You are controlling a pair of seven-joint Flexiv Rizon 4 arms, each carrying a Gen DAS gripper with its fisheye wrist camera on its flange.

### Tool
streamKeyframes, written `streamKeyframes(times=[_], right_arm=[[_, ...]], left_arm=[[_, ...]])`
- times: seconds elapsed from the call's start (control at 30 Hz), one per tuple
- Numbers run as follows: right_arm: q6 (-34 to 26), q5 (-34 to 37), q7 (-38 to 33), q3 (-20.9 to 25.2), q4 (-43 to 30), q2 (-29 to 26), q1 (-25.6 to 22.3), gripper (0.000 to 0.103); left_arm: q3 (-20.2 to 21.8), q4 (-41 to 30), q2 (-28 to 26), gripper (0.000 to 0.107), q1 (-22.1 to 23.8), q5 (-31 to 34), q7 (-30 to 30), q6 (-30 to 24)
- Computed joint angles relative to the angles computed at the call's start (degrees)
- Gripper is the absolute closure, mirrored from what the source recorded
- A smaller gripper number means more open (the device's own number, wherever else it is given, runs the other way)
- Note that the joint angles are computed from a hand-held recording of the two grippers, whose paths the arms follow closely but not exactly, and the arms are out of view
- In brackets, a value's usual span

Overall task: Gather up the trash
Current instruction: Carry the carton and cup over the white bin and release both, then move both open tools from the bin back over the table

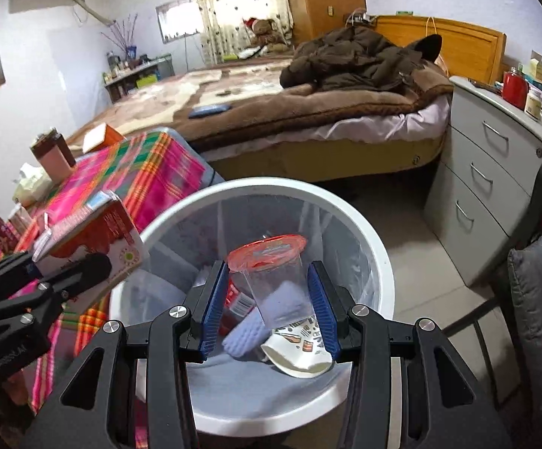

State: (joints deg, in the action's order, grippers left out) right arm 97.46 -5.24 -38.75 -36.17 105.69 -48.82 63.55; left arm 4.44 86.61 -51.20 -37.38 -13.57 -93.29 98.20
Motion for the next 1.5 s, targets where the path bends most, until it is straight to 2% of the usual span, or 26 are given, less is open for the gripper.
streamKeyframes(times=[0.1,0.17,0.2,0.23,0.27,0.53,0.77,1.23,1.37,1.5], right_arm=[[-1.5,-0.1,1.0,-2.2,0.3,-0.6,1.8,0.056],[-1.8,-0.3,1.6,-2.7,0.6,-0.6,2.2,0.052],[-1.9,-0.6,1.7,-2.3,0.6,-0.4,1.8,0.046],[-1.8,-0.6,2.1,-2.1,0.7,-0.3,1.7,0.041],[-1.3,-0.4,2.5,-2.3,1.0,-0.2,1.8,0.040],[0.1,1.0,3.3,-3.7,1.9,-0.2,3.4,0.040],[1.7,3.3,2.9,-6.4,1.8,-1.3,6.4,0.040],[3.5,6.0,0.3,-5.7,-1.8,-2.7,8.0,0.040],[4.0,6.7,-0.8,-5.7,-3.1,-3.4,8.7,0.040],[4.2,6.2,-2.1,-3.8,-5.5,-3.7,7.7,0.040]], left_arm=[[1.0,-0.4,-0.3,0.067,-0.7,-0.1,-0.3,-0.2],[0.4,-0.2,-0.3,0.048,-0.3,0.4,0.0,0.4],[0.4,-0.1,-0.3,0.046,-0.2,0.3,0.0,0.4],[0.1,0.0,-0.2,0.046,0.0,0.2,0.0,0.5],[-0.6,0.4,0.0,0.046,0.6,0.3,0.1,0.7],[-2.2,4.3,2.0,0.046,2.1,-0.1,0.4,4.1],[-0.9,8.9,4.4,0.046,1.4,-2.5,1.0,8.1],[0.4,18.5,8.7,0.046,0.6,-11.1,5.4,16.0],[-0.9,21.5,10.0,0.045,1.9,-13.2,6.5,18.8],[-2.0,24.2,11.0,0.044,3.3,-15.2,7.3,21.1]])
